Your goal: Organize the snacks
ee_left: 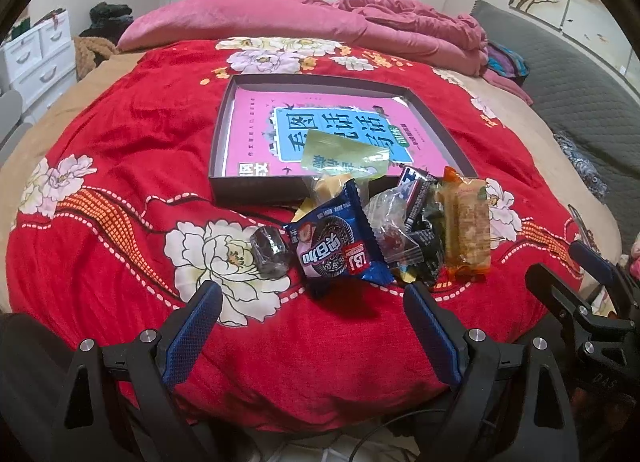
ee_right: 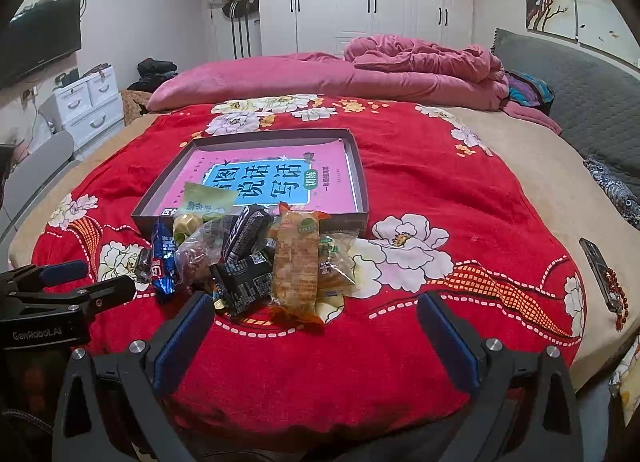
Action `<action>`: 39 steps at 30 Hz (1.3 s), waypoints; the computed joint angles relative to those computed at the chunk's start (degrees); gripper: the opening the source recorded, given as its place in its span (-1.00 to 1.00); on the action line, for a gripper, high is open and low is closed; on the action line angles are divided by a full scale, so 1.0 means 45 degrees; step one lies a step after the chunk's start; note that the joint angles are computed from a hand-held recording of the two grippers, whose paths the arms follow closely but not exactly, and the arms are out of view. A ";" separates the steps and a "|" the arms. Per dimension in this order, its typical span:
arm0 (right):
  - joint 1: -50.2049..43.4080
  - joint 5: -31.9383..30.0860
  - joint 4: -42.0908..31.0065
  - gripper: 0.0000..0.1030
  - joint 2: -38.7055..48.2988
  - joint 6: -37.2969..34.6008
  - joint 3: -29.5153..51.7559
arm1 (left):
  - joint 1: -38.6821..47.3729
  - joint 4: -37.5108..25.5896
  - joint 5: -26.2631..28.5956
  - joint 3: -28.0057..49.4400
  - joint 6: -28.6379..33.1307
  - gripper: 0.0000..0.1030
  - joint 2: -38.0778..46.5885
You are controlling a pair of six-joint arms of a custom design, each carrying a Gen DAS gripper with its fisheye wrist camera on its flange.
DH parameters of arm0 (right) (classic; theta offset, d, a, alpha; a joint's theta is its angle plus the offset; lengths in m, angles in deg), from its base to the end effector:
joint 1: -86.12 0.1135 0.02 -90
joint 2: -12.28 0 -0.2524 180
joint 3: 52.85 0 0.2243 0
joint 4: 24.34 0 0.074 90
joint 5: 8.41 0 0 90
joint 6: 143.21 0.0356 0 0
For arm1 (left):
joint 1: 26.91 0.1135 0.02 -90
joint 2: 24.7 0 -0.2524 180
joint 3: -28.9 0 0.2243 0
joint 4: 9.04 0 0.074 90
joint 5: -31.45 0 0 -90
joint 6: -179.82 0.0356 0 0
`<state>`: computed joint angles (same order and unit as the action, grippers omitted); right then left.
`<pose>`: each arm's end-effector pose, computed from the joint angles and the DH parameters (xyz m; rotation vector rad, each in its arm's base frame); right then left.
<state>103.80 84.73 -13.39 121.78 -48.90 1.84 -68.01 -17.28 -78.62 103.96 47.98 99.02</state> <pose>0.2983 0.0930 0.0922 -0.2451 2.3255 0.1270 0.2845 -0.2320 0.0650 -0.1464 2.4791 -0.1592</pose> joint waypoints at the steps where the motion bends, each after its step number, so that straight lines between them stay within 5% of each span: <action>1: -0.0004 -0.0003 0.0002 0.99 0.0001 0.0001 0.0002 | 0.0001 0.0003 -0.0010 -0.0012 0.0012 0.79 -0.0020; 39: 0.0014 0.0121 0.0095 0.99 -0.0045 0.0027 0.0088 | 0.0097 0.0245 -0.0273 -0.0218 0.0095 0.79 -0.0179</action>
<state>103.87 85.28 -12.96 121.58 -48.78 2.23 -67.58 -16.18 -79.84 102.98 48.41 98.21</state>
